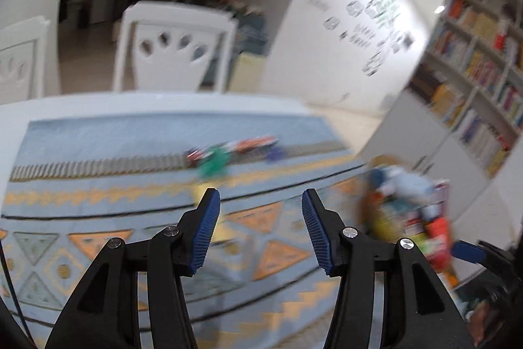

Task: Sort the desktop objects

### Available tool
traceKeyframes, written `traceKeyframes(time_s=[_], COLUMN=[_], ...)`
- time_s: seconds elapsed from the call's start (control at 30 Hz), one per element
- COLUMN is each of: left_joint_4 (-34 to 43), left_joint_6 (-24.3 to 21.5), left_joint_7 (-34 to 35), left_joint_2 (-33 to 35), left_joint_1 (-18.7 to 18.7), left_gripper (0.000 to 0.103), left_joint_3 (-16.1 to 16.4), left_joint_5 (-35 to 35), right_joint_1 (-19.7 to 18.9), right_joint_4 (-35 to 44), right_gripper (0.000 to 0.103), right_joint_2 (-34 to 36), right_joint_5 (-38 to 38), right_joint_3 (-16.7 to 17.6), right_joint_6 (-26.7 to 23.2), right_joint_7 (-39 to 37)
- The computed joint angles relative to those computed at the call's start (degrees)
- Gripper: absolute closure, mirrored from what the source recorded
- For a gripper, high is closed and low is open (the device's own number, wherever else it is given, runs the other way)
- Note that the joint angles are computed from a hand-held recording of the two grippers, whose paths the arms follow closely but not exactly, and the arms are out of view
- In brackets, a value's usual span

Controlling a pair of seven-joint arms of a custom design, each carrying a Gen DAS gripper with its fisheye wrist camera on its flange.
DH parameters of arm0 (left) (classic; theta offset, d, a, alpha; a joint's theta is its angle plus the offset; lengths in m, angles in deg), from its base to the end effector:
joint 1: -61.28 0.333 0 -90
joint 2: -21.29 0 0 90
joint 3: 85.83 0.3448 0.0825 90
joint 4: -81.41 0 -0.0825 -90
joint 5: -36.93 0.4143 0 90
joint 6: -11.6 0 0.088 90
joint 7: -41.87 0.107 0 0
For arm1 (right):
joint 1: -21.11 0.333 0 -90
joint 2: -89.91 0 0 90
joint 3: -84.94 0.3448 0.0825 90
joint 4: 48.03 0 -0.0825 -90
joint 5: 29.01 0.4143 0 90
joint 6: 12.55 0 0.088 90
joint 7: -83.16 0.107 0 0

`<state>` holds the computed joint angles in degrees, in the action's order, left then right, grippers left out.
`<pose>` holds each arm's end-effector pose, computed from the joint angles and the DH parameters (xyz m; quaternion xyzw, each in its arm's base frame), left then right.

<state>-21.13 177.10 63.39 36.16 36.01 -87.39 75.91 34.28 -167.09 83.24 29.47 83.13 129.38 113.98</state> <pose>0.6146 -0.3499 0.5104 -0.6800 0.5894 -0.3940 0.1870 0.5743 0.1118 0.5523 -0.7810 0.4336 -0.0663 0.4445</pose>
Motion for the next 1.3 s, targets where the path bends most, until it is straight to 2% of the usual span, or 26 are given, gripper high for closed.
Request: traceKeyframes(time_s=[0.07,0.17,0.2,0.3,0.33,0.37,0.5,0.57,0.67,0.73,0.87,0.97,1.07,1.13,1.23,1.3], left_joint_4=[1.3,5.3,5.9,9.1,10.2,12.4,17.3,19.2,19.7,19.6,12.1,6.2,1.0,-1.6,-2.9,-2.9], left_joint_6=[-3.4,-8.4,-8.6,-10.6,-12.2,-14.9,-20.7,-22.7,-21.9,-22.1,-15.4,-12.9,-10.2,-7.8,-5.7,-4.7], left_joint_7=[1.7,3.0,3.8,7.4,6.8,8.4,12.1,13.1,14.5,14.7,14.3,13.5,11.6,10.2,8.1,9.2], left_joint_2=[2.3,6.9,7.7,10.8,11.4,12.5,15.3,16.2,16.7,16.4,11.8,7.5,3.9,2.5,2.2,2.8], left_joint_1=[0.6,0.0,0.3,0.5,-1.2,-1.5,-2.7,-3.5,-3.2,-3.6,-1.3,-1.0,-0.2,0.6,1.0,1.9], left_gripper=[0.053,0.053,0.053,0.053,0.053,0.053,0.053,0.059,0.081,0.082,0.082,0.082,0.082,0.082,0.082,0.082], left_joint_3=[-0.4,0.3,0.1,-0.3,1.3,1.2,1.6,1.8,1.1,1.4,-0.2,-0.1,-0.1,-0.2,0.0,-0.8], left_joint_5=[-1.7,-2.6,-3.6,-7.2,-5.4,-5.6,-5.0,-3.9,-4.4,-4.0,-7.8,-8.3,-7.7,-7.2,-5.2,-7.0], right_joint_1=[0.9,2.4,2.6,1.5,0.9,0.4,-1.5,-2.1,-2.3,-2.2,-1.9,-1.7,-1.5,-1.3,-1.0,-0.5], right_joint_4=[0.1,-0.7,-0.8,-0.5,-0.1,0.2,1.0,1.3,1.2,1.2,0.5,0.5,1.9,4.6,12.5,17.1], right_gripper=[0.037,0.037,0.037,0.037,0.037,0.037,0.037,0.037,0.037,0.037,0.037,0.037,0.037,0.037,0.037,0.037], right_joint_2=[2.0,5.4,6.7,8.5,9.1,9.5,10.1,10.2,9.9,10.0,9.6,9.7,10.9,12.6,17.4,21.1], right_joint_5=[-0.3,1.6,4.1,6.5,6.1,6.2,8.1,8.3,7.0,6.0,7.2,7.3,1.0,-6.5,-14.1,-17.8], right_joint_3=[1.2,3.5,4.1,4.6,4.5,4.7,4.8,4.9,5.1,5.3,5.6,5.6,5.5,5.6,6.5,7.6], right_joint_6=[1.6,9.1,10.9,9.1,7.8,7.3,5.6,4.7,4.2,4.1,5.5,6.8,5.3,2.4,-0.6,2.0], right_joint_7=[-0.4,-5.2,-8.0,-9.9,-9.1,-8.9,-7.6,-7.0,-6.0,-6.0,-8.0,-7.3,1.6,9.7,19.4,23.3])
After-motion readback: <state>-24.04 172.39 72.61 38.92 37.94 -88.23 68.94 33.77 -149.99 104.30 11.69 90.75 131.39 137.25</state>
